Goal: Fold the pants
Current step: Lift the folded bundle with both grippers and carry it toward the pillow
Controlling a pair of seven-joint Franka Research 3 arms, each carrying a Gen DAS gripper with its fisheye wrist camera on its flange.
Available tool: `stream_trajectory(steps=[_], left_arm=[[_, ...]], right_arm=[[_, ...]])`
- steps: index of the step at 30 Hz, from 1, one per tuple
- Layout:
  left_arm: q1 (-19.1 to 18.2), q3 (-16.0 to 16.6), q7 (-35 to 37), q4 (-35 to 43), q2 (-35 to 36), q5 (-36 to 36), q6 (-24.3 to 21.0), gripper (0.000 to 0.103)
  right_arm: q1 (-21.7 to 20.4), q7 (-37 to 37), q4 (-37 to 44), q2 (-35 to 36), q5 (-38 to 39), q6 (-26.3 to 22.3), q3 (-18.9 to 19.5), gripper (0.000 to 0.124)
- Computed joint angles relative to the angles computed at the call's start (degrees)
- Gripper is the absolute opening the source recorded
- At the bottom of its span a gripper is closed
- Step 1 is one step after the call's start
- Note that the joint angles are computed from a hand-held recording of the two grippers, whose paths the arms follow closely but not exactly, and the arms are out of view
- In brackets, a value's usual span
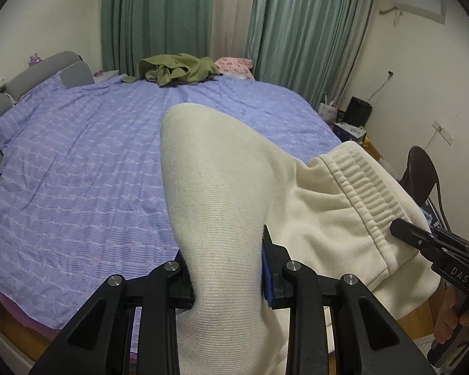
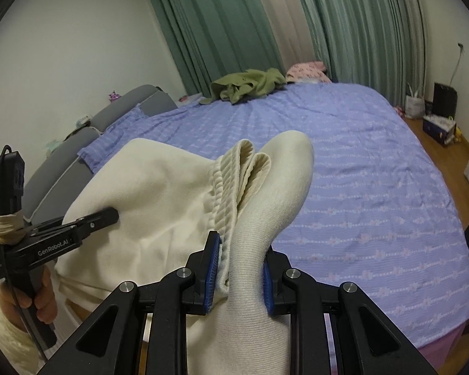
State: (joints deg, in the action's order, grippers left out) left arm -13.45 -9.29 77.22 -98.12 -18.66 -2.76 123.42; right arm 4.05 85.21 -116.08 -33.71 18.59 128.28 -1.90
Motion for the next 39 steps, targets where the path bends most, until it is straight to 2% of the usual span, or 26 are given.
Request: stream_trajectory(steps=[10, 16, 19, 23, 26, 30, 34, 39], left_arm=[[0.97, 0.35, -2.97, -2.54, -4.60, 2.29, 1.10, 0.029], [1.62, 3.61, -0.21, -4.37, -6.71, 0.77, 2.44, 0.029], [2.12, 6.25, 3.36, -5.32, -7.39, -0.96, 2.95, 0.029], [2.82, 11.60, 12.87, -5.34, -6.83, -5.02, 2.59, 0.029], [4.00, 15.69, 20.67, -3.25, -4.84, -9.61, 0.23, 0.029], [6.58, 19.77, 29.42, -0.43, -1.75, -14.06, -2.68, 0.029], [9.74, 23.73, 37.45, 3.94, 2.96, -18.64, -7.22, 0.029], [15.17, 27.76, 45.31, 12.05, 12.84, -24.69, -13.08, 0.029]], right_arm=[[2.80, -3.22, 1.16, -0.34, 2.33, 0.84, 0.00, 0.025], [4.28, -3.13, 2.75, 1.35, 2.85, 3.26, 2.07, 0.025], [4.93, -0.73, 3.96, 3.32, 2.00, 5.09, 4.43, 0.025], [5.67, 4.92, 6.24, 7.15, -0.94, 7.82, 8.24, 0.025], [5.63, 13.55, 8.90, 10.76, -5.96, 8.96, 12.61, 0.025], [6.89, 22.83, 13.58, 16.23, -12.67, 9.20, 16.53, 0.025], [8.84, 33.04, 20.02, 23.39, -20.37, 7.80, 20.20, 0.025], [14.17, 38.86, 31.66, 35.03, -27.69, 2.86, 21.59, 0.025]])
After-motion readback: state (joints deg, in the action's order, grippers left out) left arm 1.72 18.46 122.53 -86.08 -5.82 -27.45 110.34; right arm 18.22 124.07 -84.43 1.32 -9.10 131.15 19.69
